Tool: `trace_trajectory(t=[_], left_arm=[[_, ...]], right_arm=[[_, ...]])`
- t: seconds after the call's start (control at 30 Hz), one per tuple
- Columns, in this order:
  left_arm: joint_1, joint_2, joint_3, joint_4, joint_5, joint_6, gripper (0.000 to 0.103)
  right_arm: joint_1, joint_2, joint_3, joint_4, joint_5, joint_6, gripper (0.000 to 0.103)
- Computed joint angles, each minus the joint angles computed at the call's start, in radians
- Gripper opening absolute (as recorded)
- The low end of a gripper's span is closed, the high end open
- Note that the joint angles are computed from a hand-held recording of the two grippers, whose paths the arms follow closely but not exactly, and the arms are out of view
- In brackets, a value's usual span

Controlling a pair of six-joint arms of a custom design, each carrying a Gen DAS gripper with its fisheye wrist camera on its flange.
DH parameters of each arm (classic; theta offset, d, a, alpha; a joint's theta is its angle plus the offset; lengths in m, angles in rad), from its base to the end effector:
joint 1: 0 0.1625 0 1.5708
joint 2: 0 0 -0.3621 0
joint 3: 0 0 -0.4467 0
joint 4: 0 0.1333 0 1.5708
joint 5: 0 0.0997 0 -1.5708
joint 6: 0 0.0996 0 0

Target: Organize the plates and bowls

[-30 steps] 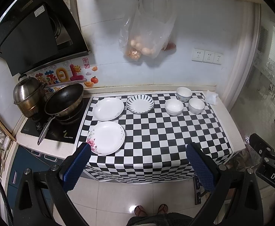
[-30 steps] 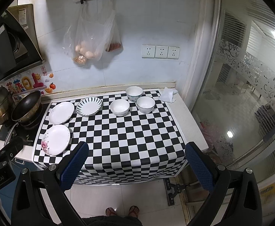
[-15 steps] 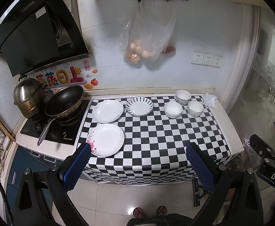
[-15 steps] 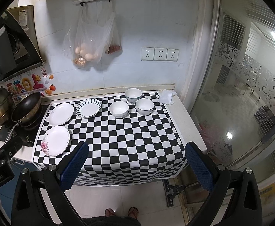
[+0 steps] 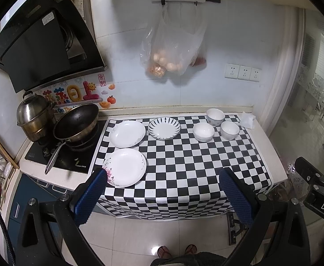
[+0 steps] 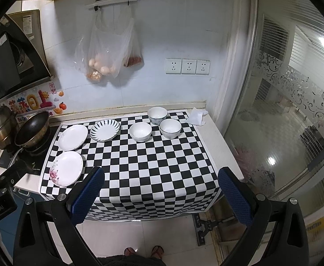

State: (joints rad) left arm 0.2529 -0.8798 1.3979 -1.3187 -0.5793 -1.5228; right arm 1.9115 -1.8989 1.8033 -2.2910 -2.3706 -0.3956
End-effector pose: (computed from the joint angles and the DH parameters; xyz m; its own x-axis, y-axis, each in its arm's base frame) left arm -0.5775 -0.3730 0.1118 -0.6736 -0.1470 -0.7243 0.4600 0.6837 -0.5666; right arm 0.2076 -0.4005 0.5730 -0.6789 -0.0095 0.7342 -0.5317 0.6960 -0.4826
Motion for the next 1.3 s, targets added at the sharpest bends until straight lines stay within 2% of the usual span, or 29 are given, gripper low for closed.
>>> trace_trajectory(t=[0.23,0.33,0.4,0.47,0.6,0.67,0.83,0.93,1.03,1.13,1.23,1.3], left_arm=[[0.004,0.013,-0.02,0.033,0.003,-0.034,0.103],[0.019,0.011,-0.015,0.058,0.011,-0.082,0.103],[0.033,0.003,-0.001,0.065,0.011,-0.12,0.103],[0.061,-0.009,0.012,0.1,-0.001,-0.186,0.103],[0.131,-0.036,0.048,0.186,-0.023,-0.316,0.103],[0.172,-0.058,0.078,0.187,-0.042,-0.338,0.103],[0.308,-0.15,0.204,0.029,-0.082,-0.261,0.103],[0.408,-0.206,0.285,-0.137,-0.111,-0.139,0.103],[0.507,-0.225,0.32,-0.252,-0.143,-0.03,0.103],[0.604,-0.231,0.333,-0.346,-0.175,0.081,0.102],[0.711,-0.223,0.339,-0.488,-0.228,0.239,0.09],[0.765,-0.21,0.332,-0.557,-0.262,0.321,0.074]], right_arm=[[-0.022,0.002,-0.011,0.012,0.049,0.001,0.103],[-0.062,0.006,-0.013,0.009,0.112,-0.012,0.103],[-0.106,0.008,-0.005,-0.003,0.186,-0.042,0.103],[-0.144,0.021,0.0,0.002,0.235,-0.07,0.103],[-0.233,0.096,-0.016,0.082,0.343,-0.116,0.103],[-0.251,0.151,-0.019,0.09,0.353,-0.134,0.103],[-0.277,0.318,-0.064,0.128,0.408,-0.125,0.103],[-0.281,0.444,-0.103,0.118,0.427,-0.105,0.102],[-0.285,0.613,-0.181,0.121,0.44,-0.061,0.097],[-0.29,0.773,-0.293,0.18,0.451,0.003,0.086],[-0.291,0.941,-0.422,0.248,0.444,0.056,0.077],[-0.292,1.05,-0.516,0.312,0.443,0.091,0.069]])
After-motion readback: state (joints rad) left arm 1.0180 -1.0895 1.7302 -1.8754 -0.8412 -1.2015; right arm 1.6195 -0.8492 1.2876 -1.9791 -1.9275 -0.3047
